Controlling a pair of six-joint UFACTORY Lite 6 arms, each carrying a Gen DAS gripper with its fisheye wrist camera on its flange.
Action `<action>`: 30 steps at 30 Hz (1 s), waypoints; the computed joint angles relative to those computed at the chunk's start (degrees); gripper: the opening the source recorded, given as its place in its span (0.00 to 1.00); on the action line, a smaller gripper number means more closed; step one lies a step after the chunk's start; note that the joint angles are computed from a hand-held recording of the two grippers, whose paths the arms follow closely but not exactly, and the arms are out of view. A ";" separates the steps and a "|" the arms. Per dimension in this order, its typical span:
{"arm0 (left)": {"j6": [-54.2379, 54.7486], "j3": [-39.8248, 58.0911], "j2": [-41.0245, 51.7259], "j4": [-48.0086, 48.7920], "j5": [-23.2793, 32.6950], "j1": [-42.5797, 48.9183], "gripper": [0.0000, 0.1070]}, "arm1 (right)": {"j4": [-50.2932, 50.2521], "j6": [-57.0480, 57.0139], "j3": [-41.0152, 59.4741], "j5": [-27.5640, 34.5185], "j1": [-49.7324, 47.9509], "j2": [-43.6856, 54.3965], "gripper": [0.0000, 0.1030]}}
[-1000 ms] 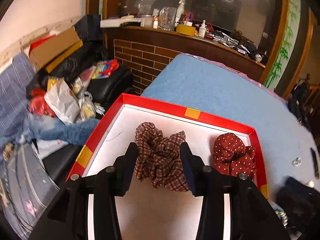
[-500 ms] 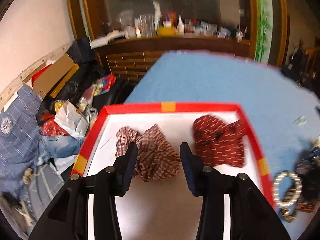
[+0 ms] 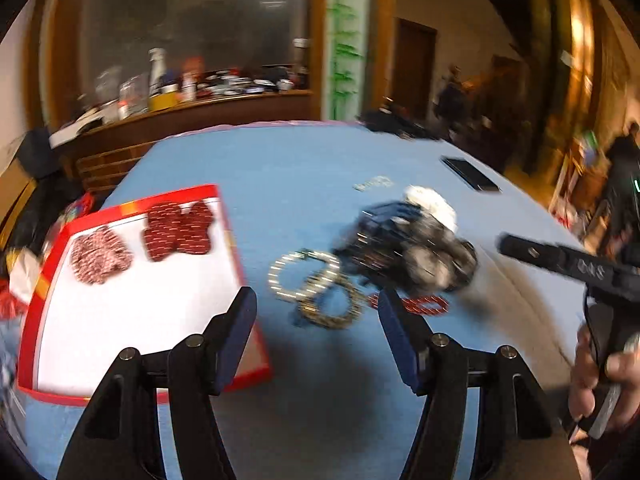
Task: Organize jewelry
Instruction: 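Move both tools back to the pile on the table, then grasp the grey sheer scrunchies with right tool while left grasps the blue-strapped watch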
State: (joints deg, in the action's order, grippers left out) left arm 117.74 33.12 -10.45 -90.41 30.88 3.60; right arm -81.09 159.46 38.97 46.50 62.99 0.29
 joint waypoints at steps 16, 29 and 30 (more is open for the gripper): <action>-4.72 2.10 3.15 4.60 -3.97 -1.68 0.58 | -20.65 13.19 6.19 -19.13 -14.50 12.01 0.19; -14.66 9.69 9.04 9.11 -9.11 -11.22 0.58 | -6.15 12.12 -16.90 1.74 0.73 -13.56 0.16; -17.47 11.48 9.44 11.12 -9.13 -11.99 0.58 | -6.12 12.43 -17.21 3.09 1.54 -13.76 0.16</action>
State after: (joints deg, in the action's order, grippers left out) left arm 100.27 44.61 -1.01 -79.29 21.75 -8.39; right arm -87.22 171.88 21.77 49.59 64.53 -13.46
